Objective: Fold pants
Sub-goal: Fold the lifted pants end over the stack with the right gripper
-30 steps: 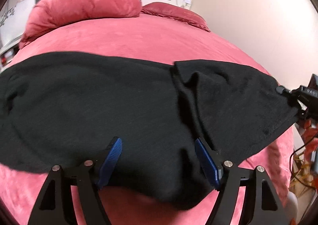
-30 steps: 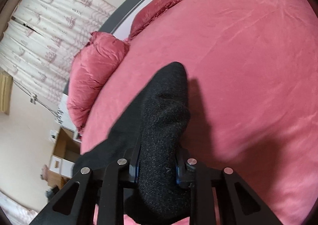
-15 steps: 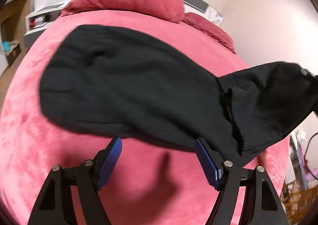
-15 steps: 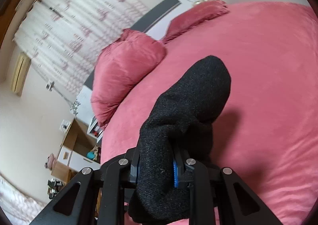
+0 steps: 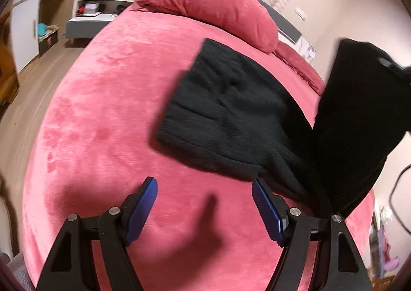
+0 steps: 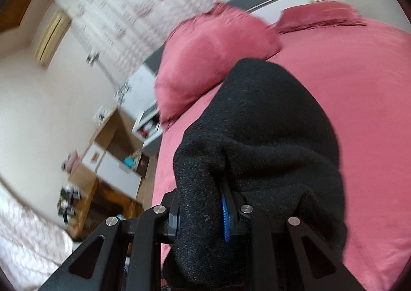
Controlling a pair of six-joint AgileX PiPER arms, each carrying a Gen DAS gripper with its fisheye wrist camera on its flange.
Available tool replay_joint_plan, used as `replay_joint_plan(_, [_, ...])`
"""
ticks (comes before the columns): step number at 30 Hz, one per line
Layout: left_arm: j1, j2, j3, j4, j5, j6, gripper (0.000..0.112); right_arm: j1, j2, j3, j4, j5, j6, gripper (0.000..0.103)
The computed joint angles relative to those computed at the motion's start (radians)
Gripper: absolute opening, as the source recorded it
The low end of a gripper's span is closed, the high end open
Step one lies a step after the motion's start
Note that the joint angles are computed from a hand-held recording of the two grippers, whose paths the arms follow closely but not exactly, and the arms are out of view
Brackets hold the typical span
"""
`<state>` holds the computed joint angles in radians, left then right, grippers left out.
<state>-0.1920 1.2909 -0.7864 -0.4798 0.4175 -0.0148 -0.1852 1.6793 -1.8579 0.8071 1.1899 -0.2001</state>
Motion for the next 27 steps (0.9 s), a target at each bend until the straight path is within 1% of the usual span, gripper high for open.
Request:
replay_joint_plan(4, [0.079,-0.024,0.055,-0.145,-0.005,0.143,0.076,0.223,0.053,0.059,-0.088,-0.098,0.045,0.022])
replay_joint_plan(6, [0.12,-0.033,0.076,-0.203,0.008,0.2,0.076,0.308,0.085,0.092,-0.127,-0.141,0.059,0.022])
replay_joint_plan(7, [0.144,-0.035,0.086,-0.244,0.015,0.24,0.076,0.362,0.113,0.125,-0.152,-0.18,0.054,0.022])
replay_joint_plan(9, [0.168,-0.03,0.092,-0.277,0.023,0.266,0.076,0.427,0.159,0.158,-0.211,-0.214,0.072,0.026])
replay_joint_plan(11, [0.193,-0.028,0.104,-0.337,0.036,0.318,0.076,0.445,0.167,0.225,-0.166,-0.263,0.034,0.03])
replay_joint_plan(13, [0.202,-0.026,0.109,-0.372,0.04,0.347,0.076,0.427,0.135,0.318,-0.049,-0.311,-0.04,0.036])
replay_joint_plan(15, [0.202,-0.026,0.108,-0.396,0.041,0.374,0.076,0.39,0.108,0.362,0.086,-0.289,-0.132,0.037])
replay_joint_plan(16, [0.201,-0.032,0.111,-0.407,0.039,0.385,0.076,0.364,0.097,0.379,0.122,-0.265,-0.169,0.037])
replay_joint_plan(18, [0.198,-0.05,0.108,-0.425,0.048,0.397,0.076,0.327,0.039,0.455,0.191,-0.247,-0.243,0.037])
replay_joint_plan(19, [0.208,-0.065,0.108,-0.464,0.067,0.431,0.075,0.32,0.021,0.457,0.182,-0.243,-0.243,0.037])
replay_joint_plan(21, [0.212,-0.086,0.098,-0.531,0.079,0.477,0.075,0.286,-0.056,0.522,0.154,-0.257,-0.285,0.037])
replay_joint_plan(23, [0.201,-0.081,0.063,-0.542,0.094,0.477,0.075,0.252,-0.107,0.543,0.098,-0.268,-0.297,0.037])
replay_joint_plan(24, [0.182,-0.065,0.03,-0.521,0.094,0.456,0.075,0.232,-0.137,0.564,0.062,-0.282,-0.301,0.037])
replay_joint_plan(25, [0.154,-0.044,-0.012,-0.461,0.088,0.409,0.075,0.211,-0.18,0.594,0.012,-0.311,-0.301,0.037])
replay_joint_plan(26, [0.119,-0.018,-0.063,-0.362,0.082,0.326,0.075,0.183,-0.216,0.627,-0.005,-0.329,-0.32,0.037])
replay_joint_plan(27, [0.098,0.005,-0.1,-0.302,0.081,0.279,0.075,0.147,-0.258,0.664,-0.026,-0.356,-0.335,0.037])
